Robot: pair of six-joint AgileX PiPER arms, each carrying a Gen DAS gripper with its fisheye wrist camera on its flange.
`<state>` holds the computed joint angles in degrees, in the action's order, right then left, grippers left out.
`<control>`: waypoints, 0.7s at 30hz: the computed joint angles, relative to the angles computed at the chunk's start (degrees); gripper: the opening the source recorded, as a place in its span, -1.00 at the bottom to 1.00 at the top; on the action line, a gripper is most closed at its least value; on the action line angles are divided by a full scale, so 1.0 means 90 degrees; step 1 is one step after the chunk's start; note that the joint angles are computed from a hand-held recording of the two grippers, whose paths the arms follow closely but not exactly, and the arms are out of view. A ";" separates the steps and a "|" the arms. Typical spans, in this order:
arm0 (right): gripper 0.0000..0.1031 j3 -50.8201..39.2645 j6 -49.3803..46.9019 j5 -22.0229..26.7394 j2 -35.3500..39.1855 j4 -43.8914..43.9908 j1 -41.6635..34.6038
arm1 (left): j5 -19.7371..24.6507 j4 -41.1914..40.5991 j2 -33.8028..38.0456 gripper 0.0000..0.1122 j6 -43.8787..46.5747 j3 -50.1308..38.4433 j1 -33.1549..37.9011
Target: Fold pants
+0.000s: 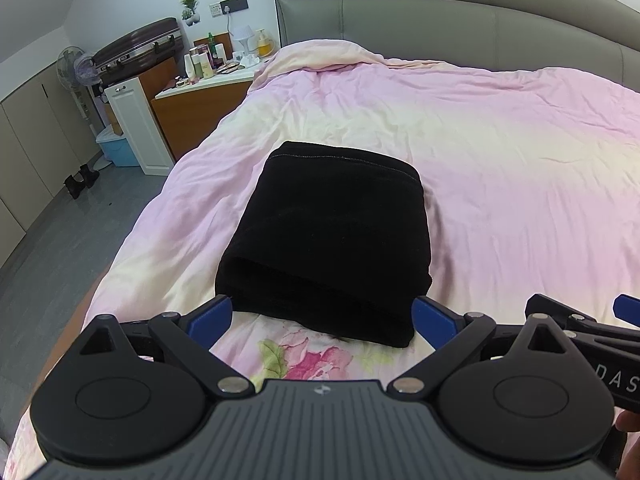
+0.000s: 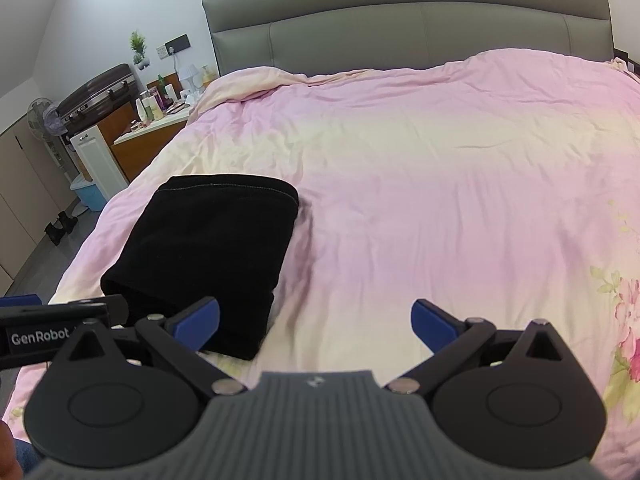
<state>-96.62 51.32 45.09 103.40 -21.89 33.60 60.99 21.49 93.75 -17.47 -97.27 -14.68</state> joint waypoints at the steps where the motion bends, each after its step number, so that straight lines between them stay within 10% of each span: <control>1: 0.90 0.0018 0.0010 -0.0013 -0.0004 -0.0003 0.0000 | 0.0003 -0.0001 -0.0009 0.84 -0.0002 0.0010 -0.0001; 21: 0.90 0.0073 0.0061 -0.0038 -0.0002 -0.0008 0.0005 | 0.0020 0.0007 -0.0041 0.84 -0.0035 0.0056 -0.0009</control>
